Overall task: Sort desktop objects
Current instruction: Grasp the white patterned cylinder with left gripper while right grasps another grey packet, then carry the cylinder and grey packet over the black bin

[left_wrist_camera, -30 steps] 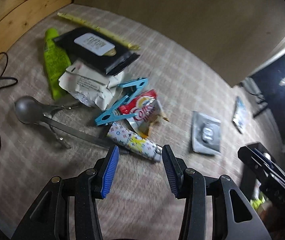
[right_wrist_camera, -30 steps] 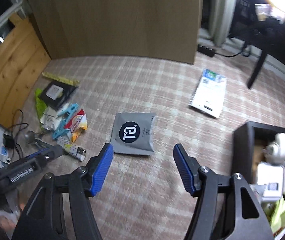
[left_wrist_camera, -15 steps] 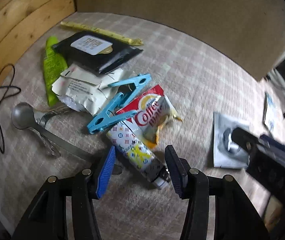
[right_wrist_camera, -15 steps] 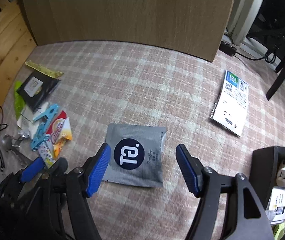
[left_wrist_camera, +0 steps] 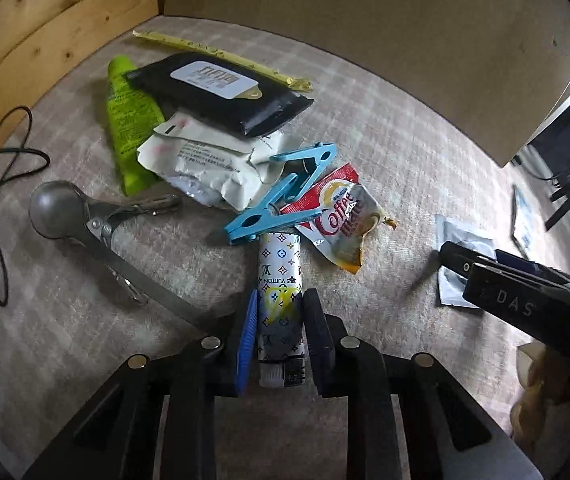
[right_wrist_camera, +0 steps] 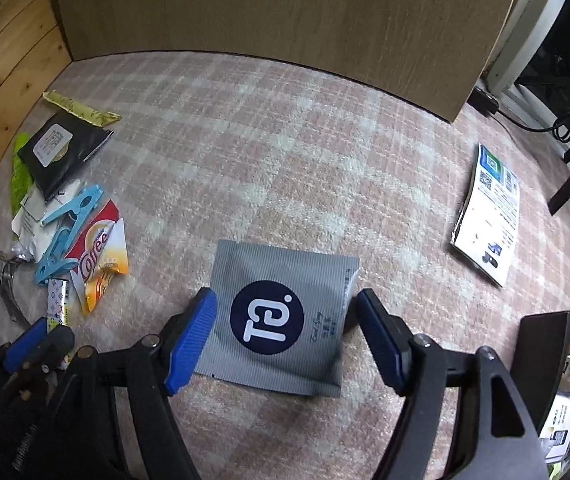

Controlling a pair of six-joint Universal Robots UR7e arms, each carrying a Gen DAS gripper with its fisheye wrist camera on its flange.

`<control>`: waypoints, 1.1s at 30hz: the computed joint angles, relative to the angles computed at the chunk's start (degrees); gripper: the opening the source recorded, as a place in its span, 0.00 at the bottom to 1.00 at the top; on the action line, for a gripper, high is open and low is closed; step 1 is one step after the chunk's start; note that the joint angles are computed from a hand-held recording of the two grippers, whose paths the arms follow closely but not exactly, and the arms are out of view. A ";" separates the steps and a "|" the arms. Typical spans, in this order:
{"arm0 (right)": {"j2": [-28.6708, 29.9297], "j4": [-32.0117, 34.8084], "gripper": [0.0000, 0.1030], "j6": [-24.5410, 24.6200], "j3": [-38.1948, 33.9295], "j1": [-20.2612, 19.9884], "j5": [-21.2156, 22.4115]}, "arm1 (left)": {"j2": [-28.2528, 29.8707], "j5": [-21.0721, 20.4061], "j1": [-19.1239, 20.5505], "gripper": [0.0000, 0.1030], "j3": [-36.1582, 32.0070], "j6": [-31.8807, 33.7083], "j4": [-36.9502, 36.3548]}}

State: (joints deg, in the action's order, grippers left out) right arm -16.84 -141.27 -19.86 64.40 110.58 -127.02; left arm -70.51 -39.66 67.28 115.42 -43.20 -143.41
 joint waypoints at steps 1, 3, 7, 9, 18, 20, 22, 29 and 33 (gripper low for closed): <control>-0.21 -0.42 0.63 -0.44 0.31 -0.04 0.09 | -0.67 -0.61 0.10 0.21 0.63 0.07 -0.65; -0.79 -1.37 0.53 -1.23 1.06 -0.12 0.07 | 0.25 -1.54 -0.21 0.21 -0.08 0.66 -1.82; -2.54 -1.20 0.30 -2.05 2.47 -0.78 1.56 | -0.74 -2.26 -0.02 0.21 1.14 2.20 -3.16; -3.61 -1.16 0.23 -1.85 3.44 -1.27 2.76 | -1.23 -2.61 -0.05 0.21 1.69 2.23 -3.35; -10.09 -2.38 0.08 1.04 10.64 -4.07 10.09 | 0.53 -4.29 1.04 0.21 -0.31 4.45 -4.06; -11.23 -2.99 0.07 1.94 11.68 -4.66 11.15 | 0.52 -4.13 0.63 0.21 -0.08 4.71 -4.44; -12.61 -4.03 0.07 2.85 13.31 -4.71 12.02 | 0.35 -4.26 0.25 0.21 0.02 4.96 -4.94; -15.30 -7.79 0.06 1.64 15.22 -4.14 12.35 | 1.20 -4.45 -1.62 0.21 -1.05 7.44 -6.02; -16.64 -10.37 0.06 2.30 16.98 -3.62 12.56 | 2.01 -4.99 -3.38 0.21 -2.05 9.44 -6.59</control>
